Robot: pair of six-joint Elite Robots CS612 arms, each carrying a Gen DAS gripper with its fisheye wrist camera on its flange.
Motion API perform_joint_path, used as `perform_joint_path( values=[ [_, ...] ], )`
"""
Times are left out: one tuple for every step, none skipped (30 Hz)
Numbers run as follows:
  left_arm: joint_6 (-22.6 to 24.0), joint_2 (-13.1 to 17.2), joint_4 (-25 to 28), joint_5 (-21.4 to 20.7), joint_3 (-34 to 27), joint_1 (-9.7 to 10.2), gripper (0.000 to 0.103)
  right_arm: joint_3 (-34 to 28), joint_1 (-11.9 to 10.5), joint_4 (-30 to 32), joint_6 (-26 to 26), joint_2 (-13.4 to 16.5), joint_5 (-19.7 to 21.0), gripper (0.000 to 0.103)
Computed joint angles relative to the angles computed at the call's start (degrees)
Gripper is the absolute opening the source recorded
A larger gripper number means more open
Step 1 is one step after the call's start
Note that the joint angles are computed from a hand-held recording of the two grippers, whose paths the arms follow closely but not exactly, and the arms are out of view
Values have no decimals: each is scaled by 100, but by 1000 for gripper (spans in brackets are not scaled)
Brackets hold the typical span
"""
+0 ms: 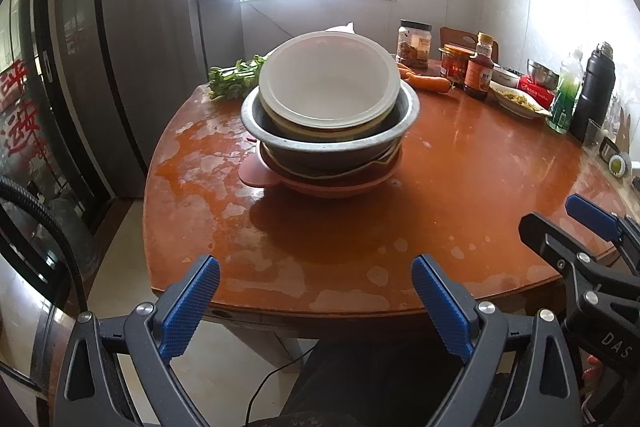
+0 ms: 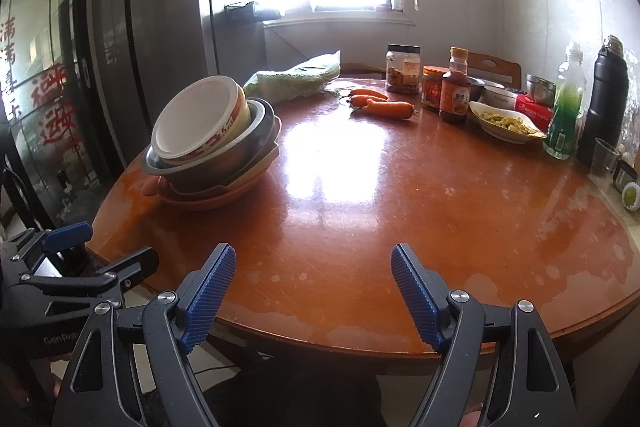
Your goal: Organize plates and bowls
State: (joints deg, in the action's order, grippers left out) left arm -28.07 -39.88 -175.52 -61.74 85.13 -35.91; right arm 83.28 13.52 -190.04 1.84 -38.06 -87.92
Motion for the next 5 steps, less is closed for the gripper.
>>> perform_joint_path(
  values=[
    [-4, 3, 2, 17, -4, -1, 97, -14, 4, 23, -2, 7, -6, 81],
    [-13, 7, 1, 26, -10, 2, 97, -22, 5, 25, -7, 12, -1, 81],
    [-41, 7, -10, 42, -4, 4, 97, -30, 5, 32, -14, 17, 10, 81],
    [-68, 7, -6, 53, -8, 12, 97, -42, 6, 48, -16, 24, 15, 81],
    [-92, 7, -21, 57, -7, 27, 97, -63, 5, 53, -20, 38, 26, 81]
  ],
)
